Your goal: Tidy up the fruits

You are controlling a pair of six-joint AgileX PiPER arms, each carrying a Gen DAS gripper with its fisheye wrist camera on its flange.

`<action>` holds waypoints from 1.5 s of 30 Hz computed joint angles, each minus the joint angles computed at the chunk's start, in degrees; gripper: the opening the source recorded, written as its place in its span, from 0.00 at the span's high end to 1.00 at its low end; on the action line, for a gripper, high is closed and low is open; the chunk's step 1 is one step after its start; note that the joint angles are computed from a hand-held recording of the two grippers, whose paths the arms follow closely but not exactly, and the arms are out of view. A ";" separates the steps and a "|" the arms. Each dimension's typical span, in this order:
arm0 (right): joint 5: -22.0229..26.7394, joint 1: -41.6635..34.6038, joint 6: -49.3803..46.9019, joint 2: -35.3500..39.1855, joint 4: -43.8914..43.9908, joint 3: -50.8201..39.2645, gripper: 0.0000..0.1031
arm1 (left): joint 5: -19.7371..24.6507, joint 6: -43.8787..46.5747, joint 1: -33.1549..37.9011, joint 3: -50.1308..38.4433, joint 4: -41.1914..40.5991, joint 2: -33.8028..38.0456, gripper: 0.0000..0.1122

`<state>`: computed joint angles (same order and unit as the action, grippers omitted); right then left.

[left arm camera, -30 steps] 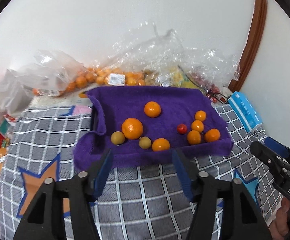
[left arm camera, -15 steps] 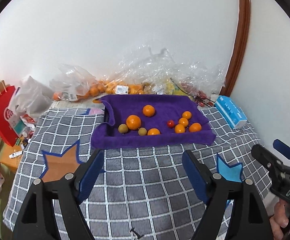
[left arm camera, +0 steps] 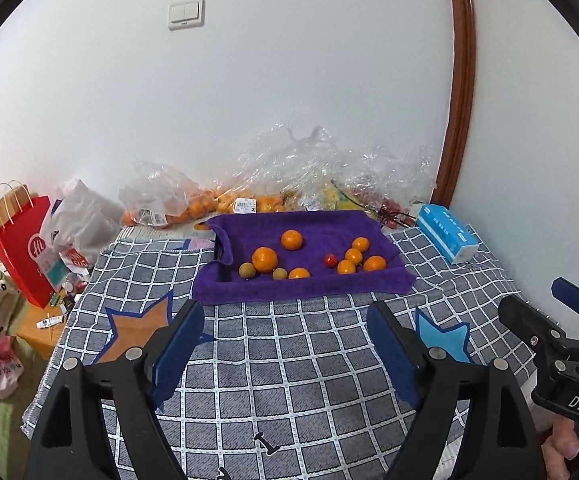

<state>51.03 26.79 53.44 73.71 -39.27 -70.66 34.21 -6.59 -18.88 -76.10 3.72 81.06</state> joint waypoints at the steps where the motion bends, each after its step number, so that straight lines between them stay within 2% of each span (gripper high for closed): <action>1: 0.25 0.30 0.27 -0.21 -0.24 0.12 0.01 | -0.06 -0.24 -0.02 0.33 0.13 -0.33 0.26; 45: 3.30 3.84 3.40 -2.88 -3.16 1.53 0.01 | 0.86 -3.46 -0.48 1.24 2.57 -2.52 0.26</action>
<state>54.34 30.63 56.84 70.83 -42.44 -69.13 35.07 -10.05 -19.36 -74.86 6.29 78.54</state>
